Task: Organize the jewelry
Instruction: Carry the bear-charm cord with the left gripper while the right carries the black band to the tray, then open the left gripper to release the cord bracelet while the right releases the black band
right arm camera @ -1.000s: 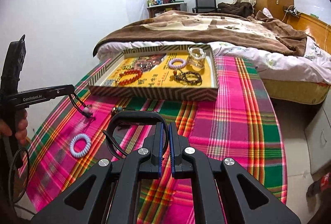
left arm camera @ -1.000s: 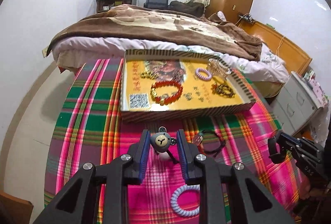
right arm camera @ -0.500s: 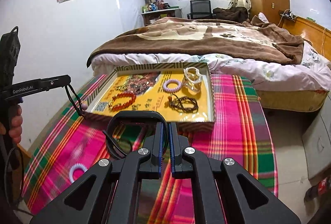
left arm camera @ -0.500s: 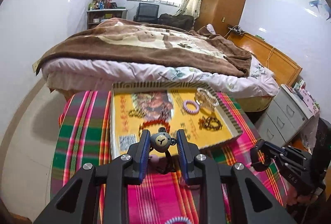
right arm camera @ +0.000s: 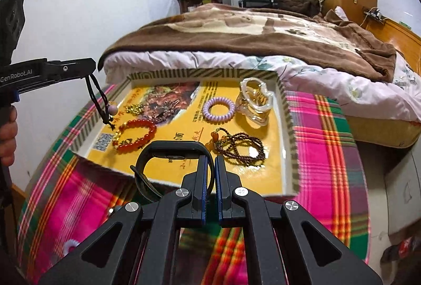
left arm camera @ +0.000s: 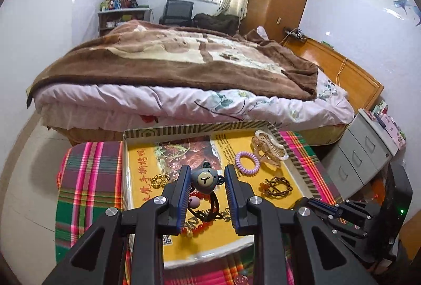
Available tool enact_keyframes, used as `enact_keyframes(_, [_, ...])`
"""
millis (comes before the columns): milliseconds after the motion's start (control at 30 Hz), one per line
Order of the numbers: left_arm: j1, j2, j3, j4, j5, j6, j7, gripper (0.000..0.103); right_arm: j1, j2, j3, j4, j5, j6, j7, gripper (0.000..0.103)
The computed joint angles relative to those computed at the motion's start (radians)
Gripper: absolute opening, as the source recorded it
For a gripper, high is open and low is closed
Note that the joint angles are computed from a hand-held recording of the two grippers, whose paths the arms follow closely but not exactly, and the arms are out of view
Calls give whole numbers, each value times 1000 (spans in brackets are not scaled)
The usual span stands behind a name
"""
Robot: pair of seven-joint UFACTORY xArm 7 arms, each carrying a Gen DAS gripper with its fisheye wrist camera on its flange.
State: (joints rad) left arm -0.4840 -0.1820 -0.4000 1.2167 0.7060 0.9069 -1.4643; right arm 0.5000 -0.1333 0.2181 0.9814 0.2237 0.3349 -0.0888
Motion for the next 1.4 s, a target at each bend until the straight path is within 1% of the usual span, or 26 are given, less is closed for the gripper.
enact_keyframes(100, [8, -12, 13, -44, -4, -36, -6, 26, -3, 50, 13, 37, -37, 2, 23, 5])
enact_keyframes(267, [27, -69, 24, -146, -63, -68, -11, 26, -2, 116, 30, 89, -104, 13, 65, 5])
enact_keyframes(300, [32, -81, 22, -162, -73, -72, -8, 26, -1, 123, 32, 97, -116, 18, 73, 5])
enact_keyframes(400, [46, -119, 12, -217, -113, -70, -4, 26, 2, 151, 34, 126, -200, 39, 123, 6])
enact_keyframes(633, [65, -156, -14, -286, -179, -70, 1, 26, 15, 192, 30, 168, -298, 80, 187, 6])
enact_keyframes(733, [69, -162, -25, -305, -187, -90, -12, 27, 23, 210, 25, 186, -352, 99, 227, 6])
enact_keyframes(800, [72, -156, -33, -303, -191, -93, -20, 27, 25, 217, 23, 193, -363, 103, 240, 6])
enact_keyframes(900, [71, -138, -48, -288, -178, -72, -28, 26, 30, 225, 17, 200, -395, 106, 268, 6])
enact_keyframes(967, [62, -124, -41, -284, -192, -79, -25, 27, 32, 229, 15, 203, -412, 109, 283, 6])
enact_keyframes(1067, [48, -102, -38, -272, -204, -65, -22, 27, 32, 233, 12, 207, -425, 111, 305, 6])
enact_keyframes(1167, [34, -85, -36, -259, -197, -46, -24, 27, 27, 228, 14, 201, -409, 105, 292, 6])
enact_keyframes(1267, [23, -84, -26, -260, -196, -54, -28, 33, 27, 222, 14, 197, -417, 99, 294, 7])
enact_keyframes(1333, [18, -81, -25, -255, -193, -60, -29, 41, 24, 217, 15, 192, -410, 90, 291, 8])
enact_keyframes(1367, [17, -78, -28, -249, -186, -55, -34, 43, 23, 211, 15, 186, -407, 85, 291, 8])
enact_keyframes(1400, [14, -77, -28, -246, -181, -55, -34, 48, 23, 206, 15, 183, -408, 82, 294, 10])
